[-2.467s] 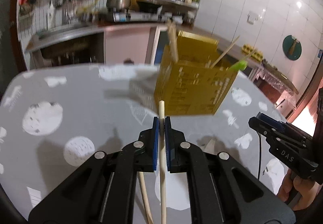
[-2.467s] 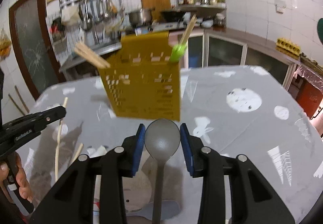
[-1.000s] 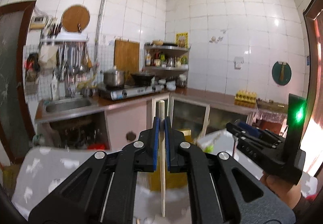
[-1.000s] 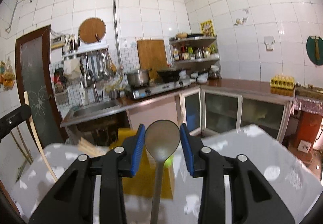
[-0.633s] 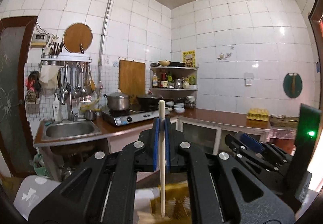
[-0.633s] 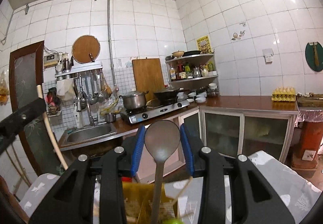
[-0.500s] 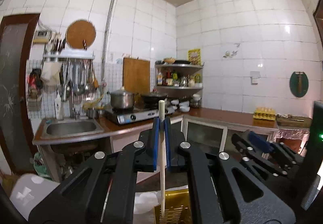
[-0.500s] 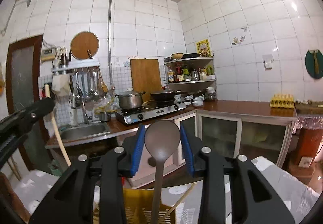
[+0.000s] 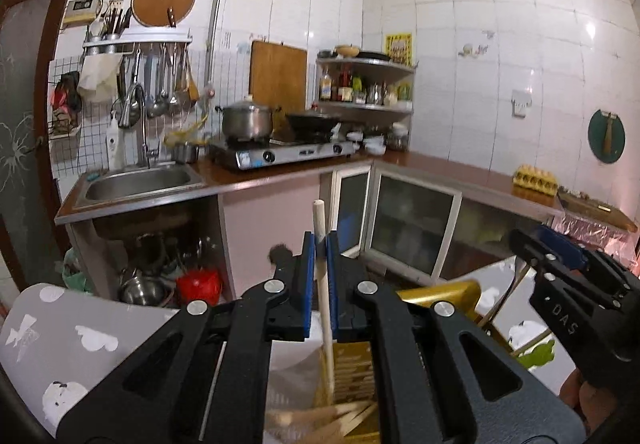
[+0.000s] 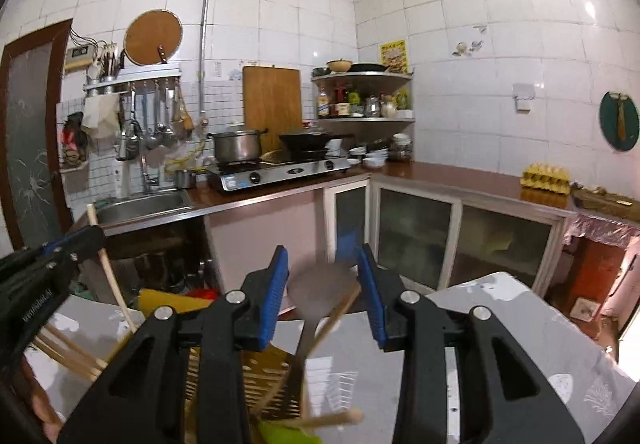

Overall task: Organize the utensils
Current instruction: 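Open both grippers to release the spoon and chopstick into the holder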

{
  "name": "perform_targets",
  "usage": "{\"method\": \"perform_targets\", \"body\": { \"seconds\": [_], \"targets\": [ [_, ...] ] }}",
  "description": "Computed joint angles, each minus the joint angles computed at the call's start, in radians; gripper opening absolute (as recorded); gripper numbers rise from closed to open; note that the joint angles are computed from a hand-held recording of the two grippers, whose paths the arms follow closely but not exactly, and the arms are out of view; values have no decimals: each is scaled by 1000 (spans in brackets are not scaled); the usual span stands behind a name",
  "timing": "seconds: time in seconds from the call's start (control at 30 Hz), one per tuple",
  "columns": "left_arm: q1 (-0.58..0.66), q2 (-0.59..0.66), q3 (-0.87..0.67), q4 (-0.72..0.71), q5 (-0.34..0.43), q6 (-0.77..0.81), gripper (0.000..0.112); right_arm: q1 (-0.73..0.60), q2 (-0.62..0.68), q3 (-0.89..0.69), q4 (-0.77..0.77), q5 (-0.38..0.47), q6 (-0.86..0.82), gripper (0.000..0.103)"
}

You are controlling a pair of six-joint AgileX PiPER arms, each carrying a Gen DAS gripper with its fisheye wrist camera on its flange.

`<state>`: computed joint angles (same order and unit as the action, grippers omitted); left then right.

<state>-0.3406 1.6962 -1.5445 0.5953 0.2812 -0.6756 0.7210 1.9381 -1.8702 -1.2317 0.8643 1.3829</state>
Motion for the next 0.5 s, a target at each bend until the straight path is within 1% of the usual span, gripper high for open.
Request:
{"method": "perform_targets", "body": {
  "seconds": [0.03, 0.07, 0.1, 0.13, 0.17, 0.23, 0.3, 0.37, 0.4, 0.43, 0.5],
  "targets": [
    [5, -12, 1, -46, 13, 48, 9, -5, -4, -6, 43, 0, -36, 39],
    [4, -22, 2, -53, 25, 55, 23, -7, 0, -27, 84, 13, -75, 52],
    [6, -40, 1, -62, 48, 64, 43, -6, 4, -46, 110, 31, -101, 59],
    [4, -58, 9, -46, 56, 47, 51, -8, 1, -63, 149, 48, -135, 65],
    [1, -82, 22, -20, 66, 22, 58, -8, -6, -75, 179, 60, -165, 65],
    [3, -136, 37, -32, 97, 56, 64, 3, -21, -92, 213, 97, -211, 65],
    [0, -192, 50, -20, 153, 78, 87, 28, -48, -99, 234, 155, -251, 66],
    [3, -266, 107, 20, 163, 58, 94, 57, -79, -90, 246, 211, -269, 69],
    [8, -301, 134, 19, 167, 65, 98, 75, -98, -77, 258, 244, -275, 69],
    [17, -331, 159, -1, 171, 86, 98, 87, -115, -60, 270, 264, -276, 70],
    [49, -394, 216, -91, 180, 171, 98, 121, -154, -7, 298, 312, -259, 70]
  ]
}}
